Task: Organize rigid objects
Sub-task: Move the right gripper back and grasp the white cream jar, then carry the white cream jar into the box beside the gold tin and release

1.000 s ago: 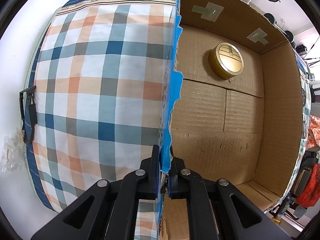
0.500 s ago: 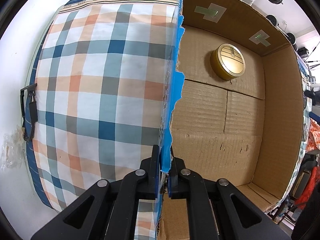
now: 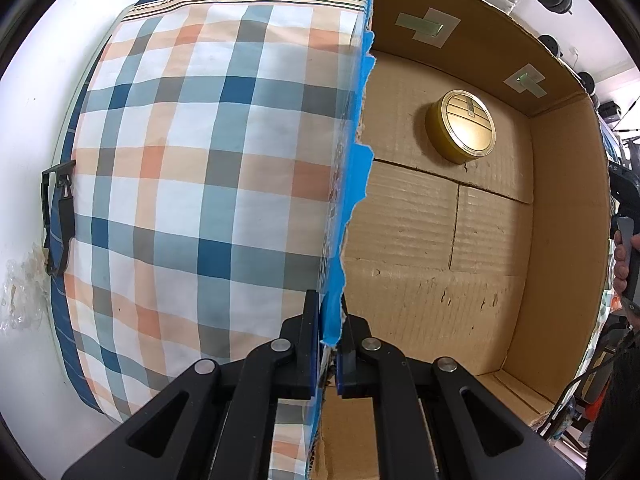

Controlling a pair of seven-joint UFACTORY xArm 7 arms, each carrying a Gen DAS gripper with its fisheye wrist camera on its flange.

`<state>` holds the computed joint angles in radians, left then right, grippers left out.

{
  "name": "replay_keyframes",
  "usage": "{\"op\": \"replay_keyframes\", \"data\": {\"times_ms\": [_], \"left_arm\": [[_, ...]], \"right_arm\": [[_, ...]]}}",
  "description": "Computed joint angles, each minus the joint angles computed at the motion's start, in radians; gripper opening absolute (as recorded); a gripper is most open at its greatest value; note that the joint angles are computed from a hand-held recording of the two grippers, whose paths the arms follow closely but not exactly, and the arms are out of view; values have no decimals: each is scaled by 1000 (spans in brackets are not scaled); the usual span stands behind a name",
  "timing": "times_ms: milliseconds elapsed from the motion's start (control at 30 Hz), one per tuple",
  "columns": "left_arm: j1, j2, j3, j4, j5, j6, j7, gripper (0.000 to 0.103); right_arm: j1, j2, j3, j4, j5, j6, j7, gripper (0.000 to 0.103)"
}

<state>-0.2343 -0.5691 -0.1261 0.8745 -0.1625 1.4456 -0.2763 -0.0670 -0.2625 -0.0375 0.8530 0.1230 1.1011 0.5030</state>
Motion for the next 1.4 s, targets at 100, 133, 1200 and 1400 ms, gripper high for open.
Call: {"op": "replay_keyframes", "data": {"times_ms": [100, 133, 1200, 1400], "left_arm": [[0, 1, 0, 1, 0, 1, -2, 4], [0, 1, -1, 1, 0, 1, -2, 4], [-7, -2, -6, -1, 11, -6, 2, 4], [-8, -10, -6, -3, 9, -7, 1, 4]], "right_arm": [[-1, 14, -2, -2, 0, -5, -1, 76], [-2, 29, -5, 6, 3, -8, -5, 73], [77, -168, 32, 61, 35, 28, -102, 70], [164, -240, 57, 139, 119, 86, -144, 70]]}}
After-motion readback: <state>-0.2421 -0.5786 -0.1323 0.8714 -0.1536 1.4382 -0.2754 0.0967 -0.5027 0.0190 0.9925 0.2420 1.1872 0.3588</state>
